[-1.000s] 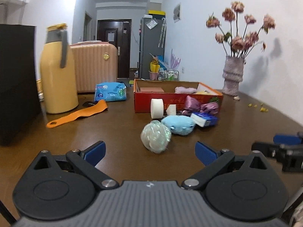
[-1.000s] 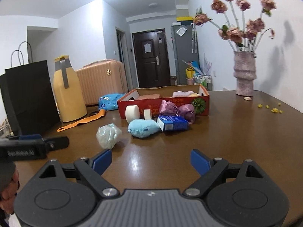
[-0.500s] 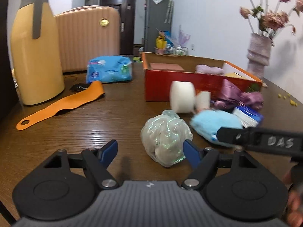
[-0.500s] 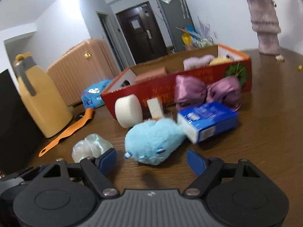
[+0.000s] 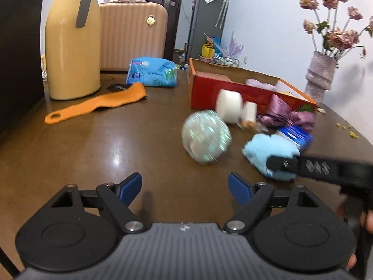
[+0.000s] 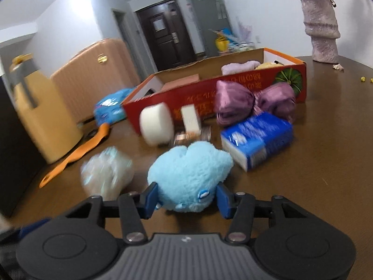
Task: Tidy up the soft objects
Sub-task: 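Lower both tools onto the light blue plush and close on it, then carry the light blue plush with both tools into the box and release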
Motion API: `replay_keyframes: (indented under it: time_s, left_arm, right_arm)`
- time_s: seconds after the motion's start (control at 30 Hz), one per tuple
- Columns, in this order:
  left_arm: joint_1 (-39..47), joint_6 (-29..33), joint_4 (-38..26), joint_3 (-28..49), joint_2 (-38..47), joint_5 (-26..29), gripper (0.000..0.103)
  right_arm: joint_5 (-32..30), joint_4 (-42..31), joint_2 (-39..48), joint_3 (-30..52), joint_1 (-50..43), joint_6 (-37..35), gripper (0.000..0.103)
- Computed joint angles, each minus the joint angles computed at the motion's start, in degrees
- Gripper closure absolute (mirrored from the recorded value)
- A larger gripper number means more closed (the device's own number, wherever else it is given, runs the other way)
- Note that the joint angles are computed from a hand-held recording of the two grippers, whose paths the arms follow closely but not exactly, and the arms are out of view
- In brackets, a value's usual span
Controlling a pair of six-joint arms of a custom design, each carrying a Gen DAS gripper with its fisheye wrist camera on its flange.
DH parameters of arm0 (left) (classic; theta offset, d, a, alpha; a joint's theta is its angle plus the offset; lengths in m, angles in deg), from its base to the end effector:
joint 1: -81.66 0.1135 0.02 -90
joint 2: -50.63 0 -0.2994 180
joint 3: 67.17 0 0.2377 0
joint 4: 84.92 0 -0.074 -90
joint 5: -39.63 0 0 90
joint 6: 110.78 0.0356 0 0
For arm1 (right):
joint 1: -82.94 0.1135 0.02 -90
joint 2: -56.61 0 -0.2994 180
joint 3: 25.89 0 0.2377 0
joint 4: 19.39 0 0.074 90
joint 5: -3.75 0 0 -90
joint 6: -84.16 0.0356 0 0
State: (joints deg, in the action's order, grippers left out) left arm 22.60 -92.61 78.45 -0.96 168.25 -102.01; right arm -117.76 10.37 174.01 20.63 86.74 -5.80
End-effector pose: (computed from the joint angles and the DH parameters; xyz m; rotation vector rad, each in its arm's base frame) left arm 0.2003 -0.2798 0.1039 -0.4448 2.1388 0.0535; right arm 0.3123 0.0394 0.0861 -0.3585 2.2167 0.6619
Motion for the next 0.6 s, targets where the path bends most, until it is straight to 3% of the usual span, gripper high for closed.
replay_keyframes:
  time_s: [0.13,0.33,0.6]
  left_arm:
    - [-5.09,-5.51,-3.05,1.6,0.09,0.43,0.019]
    - [-8.66,-2.37,-0.03,4.54,1.33,-0.88,0.019]
    - [-6.32,-0.2,15.8,0.64,1.08,9.33,0.033]
  right_arm:
    - [-11.25,-3.53,-6.4,-10.52,-10.29,-12.52,0.048]
    - [-24.27,-16.17,-14.03,-14.89,-25.52,-25.41,0.045]
    - [-25.46,-12.16,-7.7,-11.97,-25.86,-19.38,0.049]
